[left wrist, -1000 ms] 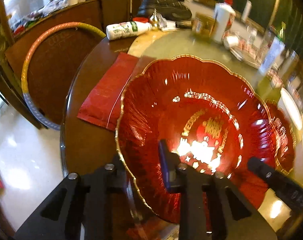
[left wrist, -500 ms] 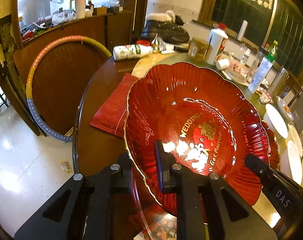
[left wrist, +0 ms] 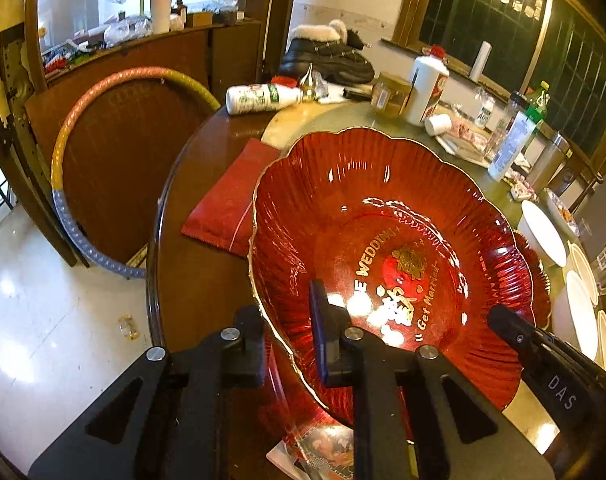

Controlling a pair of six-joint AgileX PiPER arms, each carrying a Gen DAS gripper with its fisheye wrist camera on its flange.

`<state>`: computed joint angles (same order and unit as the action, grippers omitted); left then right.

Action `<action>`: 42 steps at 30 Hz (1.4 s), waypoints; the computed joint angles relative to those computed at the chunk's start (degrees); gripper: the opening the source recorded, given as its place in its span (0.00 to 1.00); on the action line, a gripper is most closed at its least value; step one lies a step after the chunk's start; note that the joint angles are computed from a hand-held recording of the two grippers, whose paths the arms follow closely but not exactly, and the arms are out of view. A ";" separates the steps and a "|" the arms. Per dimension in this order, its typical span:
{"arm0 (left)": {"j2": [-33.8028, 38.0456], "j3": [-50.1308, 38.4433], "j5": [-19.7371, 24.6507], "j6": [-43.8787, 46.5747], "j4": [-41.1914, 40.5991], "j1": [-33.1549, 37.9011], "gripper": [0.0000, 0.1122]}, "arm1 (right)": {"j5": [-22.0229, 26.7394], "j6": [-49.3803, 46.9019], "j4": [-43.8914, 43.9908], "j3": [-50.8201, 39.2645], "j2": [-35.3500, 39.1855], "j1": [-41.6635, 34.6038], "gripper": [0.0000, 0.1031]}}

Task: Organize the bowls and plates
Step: 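Lift the wedding plate with the left tool while the right tool grasps the red sticker plate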

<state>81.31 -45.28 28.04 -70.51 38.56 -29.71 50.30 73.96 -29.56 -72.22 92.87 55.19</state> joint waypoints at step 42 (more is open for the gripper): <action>38.27 -67.86 34.26 58.21 -40.38 -4.90 0.75 | -29.12 -47.36 51.26 32.74 -22.95 -37.99 0.67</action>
